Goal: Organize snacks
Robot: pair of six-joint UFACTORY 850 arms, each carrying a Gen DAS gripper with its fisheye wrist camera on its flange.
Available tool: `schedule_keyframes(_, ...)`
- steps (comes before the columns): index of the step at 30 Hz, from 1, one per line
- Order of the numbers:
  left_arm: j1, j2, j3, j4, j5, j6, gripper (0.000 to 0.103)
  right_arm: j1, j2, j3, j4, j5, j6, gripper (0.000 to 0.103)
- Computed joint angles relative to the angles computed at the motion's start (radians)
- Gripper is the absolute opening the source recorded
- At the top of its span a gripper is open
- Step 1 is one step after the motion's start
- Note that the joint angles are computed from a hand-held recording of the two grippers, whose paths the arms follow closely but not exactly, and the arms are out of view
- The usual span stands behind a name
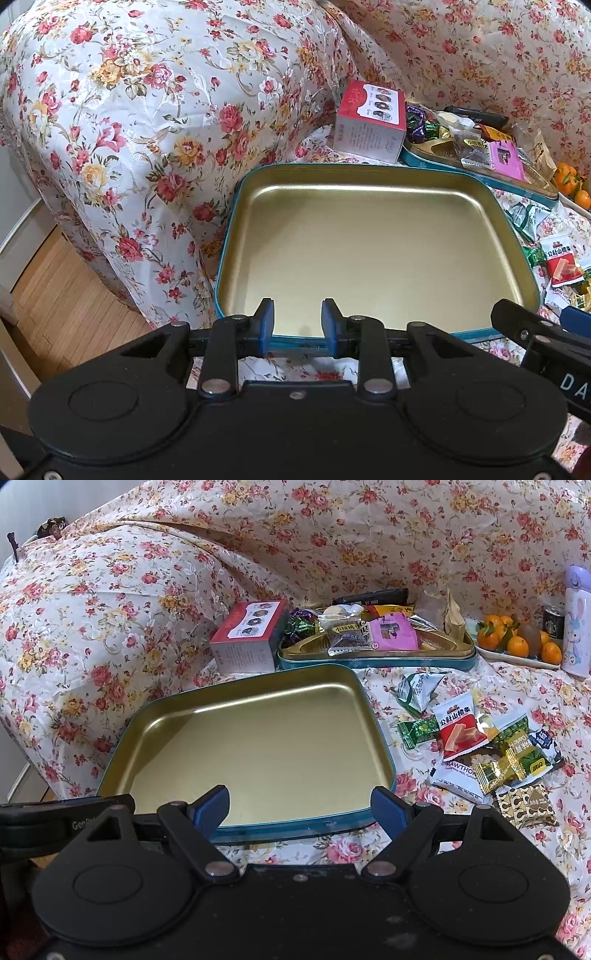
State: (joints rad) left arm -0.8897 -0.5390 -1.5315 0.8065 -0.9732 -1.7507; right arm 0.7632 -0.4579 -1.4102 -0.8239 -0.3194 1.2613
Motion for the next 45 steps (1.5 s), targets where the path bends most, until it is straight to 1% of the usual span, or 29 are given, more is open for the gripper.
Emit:
schedule_keyframes(7,0.000,-0.005,-0.004,-0.005,-0.003,0.007,0.038,0.001,-0.010,-0.014,0.024,-0.029,-0.027,0.088)
schedule_keyframes(13,0.001,-0.009,-0.011,-0.011,-0.007,0.019,0.038,0.007,-0.014,-0.018,-0.015,-0.062,0.002,0.088)
schedule_keyframes(16,0.001,-0.011,-0.012,-0.010,-0.008,0.018,0.038,0.016,-0.009,-0.006,-0.146,-0.079,0.120,0.089)
schedule_keyframes(19,0.000,-0.013,-0.014,-0.007,-0.012,0.016,0.038,0.027,0.002,0.018,-0.335,-0.102,0.298,0.092)
schedule_keyframes(20,0.000,-0.014,-0.014,-0.006,-0.013,0.015,0.038,0.031,0.006,0.024,-0.388,-0.115,0.348,0.092)
schedule_keyframes(23,-0.001,-0.015,-0.015,-0.002,-0.012,0.016,0.038,0.048,0.019,0.059,-0.606,-0.181,0.577,0.095)
schedule_keyframes(25,-0.004,-0.019,-0.016,0.007,-0.012,0.016,0.038,0.052,0.027,0.078,-0.689,-0.213,0.670,0.097)
schedule_keyframes(27,-0.006,-0.024,-0.019,0.015,-0.014,0.020,0.038,0.045,0.033,0.080,-0.682,-0.204,0.670,0.097)
schedule_keyframes(29,-0.008,-0.030,-0.023,0.022,-0.015,0.024,0.038,0.027,0.040,0.079,-0.634,-0.163,0.637,0.097)
schedule_keyframes(32,-0.013,-0.033,-0.021,0.037,-0.004,0.025,0.038,0.021,0.049,0.088,-0.605,-0.182,0.609,0.095)
schedule_keyframes(34,-0.020,-0.037,-0.021,0.058,-0.003,0.021,0.038,0.015,0.059,0.105,-0.610,-0.199,0.595,0.089)
schedule_keyframes(37,-0.032,-0.050,-0.030,0.091,-0.007,0.022,0.038,-0.006,0.086,0.151,-0.597,-0.195,0.589,0.084)
schedule_keyframes(39,-0.038,-0.052,-0.028,0.113,0.010,0.021,0.038,-0.020,0.109,0.189,-0.568,-0.190,0.580,0.079)
schedule_keyframes(45,-0.072,-0.076,-0.040,0.217,0.028,0.019,0.038,-0.074,0.164,0.286,-0.497,-0.188,0.569,0.073)
